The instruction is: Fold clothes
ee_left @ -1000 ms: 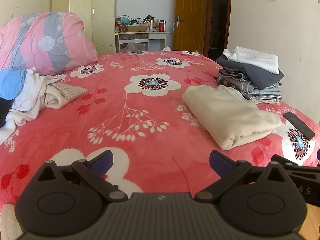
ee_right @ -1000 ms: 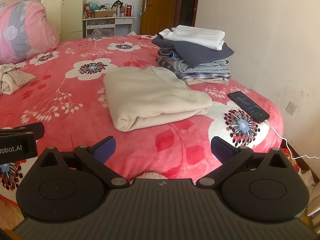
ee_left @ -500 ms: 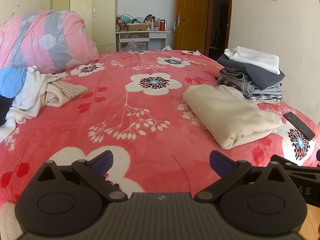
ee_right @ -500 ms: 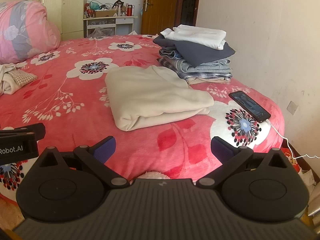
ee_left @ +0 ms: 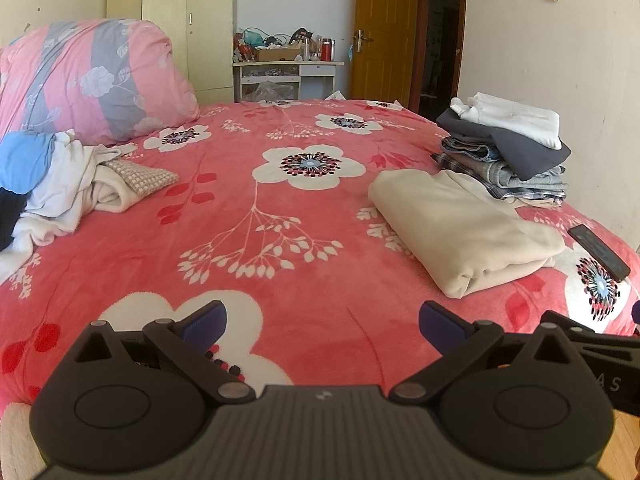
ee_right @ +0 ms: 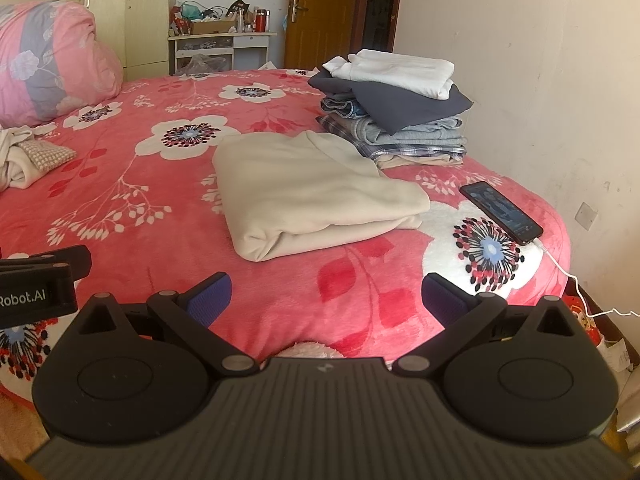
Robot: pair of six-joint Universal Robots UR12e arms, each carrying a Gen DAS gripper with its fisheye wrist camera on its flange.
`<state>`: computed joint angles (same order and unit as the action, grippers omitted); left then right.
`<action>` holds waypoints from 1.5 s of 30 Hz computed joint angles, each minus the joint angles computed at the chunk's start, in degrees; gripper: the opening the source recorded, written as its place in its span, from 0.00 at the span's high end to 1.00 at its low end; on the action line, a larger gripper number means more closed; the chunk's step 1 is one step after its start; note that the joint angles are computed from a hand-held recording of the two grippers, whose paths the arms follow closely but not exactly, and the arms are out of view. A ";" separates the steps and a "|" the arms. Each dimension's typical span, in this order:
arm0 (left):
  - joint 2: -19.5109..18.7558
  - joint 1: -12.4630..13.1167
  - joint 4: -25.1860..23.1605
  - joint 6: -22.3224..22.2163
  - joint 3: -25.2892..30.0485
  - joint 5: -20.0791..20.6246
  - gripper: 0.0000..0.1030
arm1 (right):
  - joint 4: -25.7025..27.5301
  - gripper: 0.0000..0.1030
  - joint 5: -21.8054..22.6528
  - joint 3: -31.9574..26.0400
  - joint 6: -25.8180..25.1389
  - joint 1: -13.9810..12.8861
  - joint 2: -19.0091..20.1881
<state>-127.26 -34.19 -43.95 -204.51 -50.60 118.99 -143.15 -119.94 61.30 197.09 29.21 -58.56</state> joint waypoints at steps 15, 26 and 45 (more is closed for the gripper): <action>-0.04 0.00 -0.34 -0.13 0.25 -0.14 0.00 | 0.29 0.01 0.33 -0.06 -0.01 -0.13 0.02; -0.03 0.05 -0.64 -0.17 0.37 -0.45 0.00 | 0.38 0.01 0.50 -0.11 -0.14 -0.15 0.05; 0.22 0.10 -0.82 -0.57 -0.06 -0.98 0.00 | 0.33 0.01 0.52 0.06 -0.24 0.06 -0.08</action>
<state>-127.03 -34.09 -44.77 -205.08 -50.66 118.02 -142.82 -119.41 61.36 196.86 29.27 -58.64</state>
